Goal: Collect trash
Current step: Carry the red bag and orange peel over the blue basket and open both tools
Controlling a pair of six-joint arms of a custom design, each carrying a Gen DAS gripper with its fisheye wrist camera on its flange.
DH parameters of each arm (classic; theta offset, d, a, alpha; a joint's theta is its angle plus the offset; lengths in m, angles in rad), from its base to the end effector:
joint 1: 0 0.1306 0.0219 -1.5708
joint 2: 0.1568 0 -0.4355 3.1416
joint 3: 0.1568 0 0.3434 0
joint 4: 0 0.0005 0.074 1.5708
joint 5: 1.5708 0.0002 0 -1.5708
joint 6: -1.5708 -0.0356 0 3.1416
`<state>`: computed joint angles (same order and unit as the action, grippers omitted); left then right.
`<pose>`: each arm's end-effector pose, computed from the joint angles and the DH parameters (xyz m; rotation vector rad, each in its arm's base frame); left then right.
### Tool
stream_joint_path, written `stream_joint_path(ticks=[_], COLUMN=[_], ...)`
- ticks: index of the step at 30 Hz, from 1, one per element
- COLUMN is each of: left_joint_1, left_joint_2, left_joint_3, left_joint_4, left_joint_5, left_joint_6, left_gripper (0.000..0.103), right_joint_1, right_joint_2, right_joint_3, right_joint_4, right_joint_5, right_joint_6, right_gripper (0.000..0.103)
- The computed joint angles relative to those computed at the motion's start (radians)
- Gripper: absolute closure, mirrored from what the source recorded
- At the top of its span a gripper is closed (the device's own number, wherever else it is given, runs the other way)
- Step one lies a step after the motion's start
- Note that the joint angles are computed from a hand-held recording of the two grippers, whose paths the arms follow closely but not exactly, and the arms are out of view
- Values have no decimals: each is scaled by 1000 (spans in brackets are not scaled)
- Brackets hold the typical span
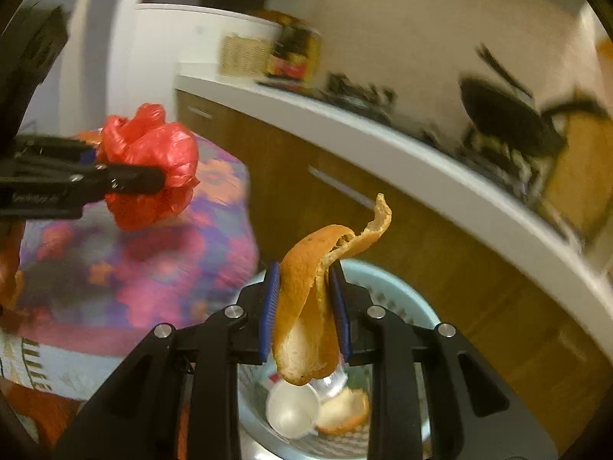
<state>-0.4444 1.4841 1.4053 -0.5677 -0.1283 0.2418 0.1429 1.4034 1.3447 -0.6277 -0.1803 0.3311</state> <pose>0.4368 -0.2035 0.4720 0.1539 2.2161 -0.2378 0.4389 0.0691 0.4767 -0.6202 2.1586 0.1021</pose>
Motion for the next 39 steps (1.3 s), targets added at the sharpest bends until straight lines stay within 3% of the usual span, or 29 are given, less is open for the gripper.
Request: stream_joint_path(ticks=[6,15,19,24,26,33,39], left_joint_1=[-32,-66,-60,-62,-65,-81,-78], left_joint_2=[177,316,347,362,372,368,337], left_joint_3=[194,321,351,373,387,394,358], left_joint_4=[-149,-240,-277,-301,-318,-362,-358], left_joint_5=[101,114,125,135,124,92,122], left_joint_6=[103,113,138,143,150,145,119], left_gripper=[65,64,60,54,50,32,30], right_joint_1=[-93,-120,-130,-143,-150,-182,-204], right_joint_2=[125,214,220,219,216,196,173], right_joint_3=[106,165,169,179,184,178,182], right_joint_4=[-196,-330,-346,-363,-382,-377,-368], right_joint_5=[-23,-37,-41,-46,-50,-66,-85], right_joint_6=[-54,-87,-81,-64,-55,-75,-91], right_gripper=[80,78,68,67,63,62,62])
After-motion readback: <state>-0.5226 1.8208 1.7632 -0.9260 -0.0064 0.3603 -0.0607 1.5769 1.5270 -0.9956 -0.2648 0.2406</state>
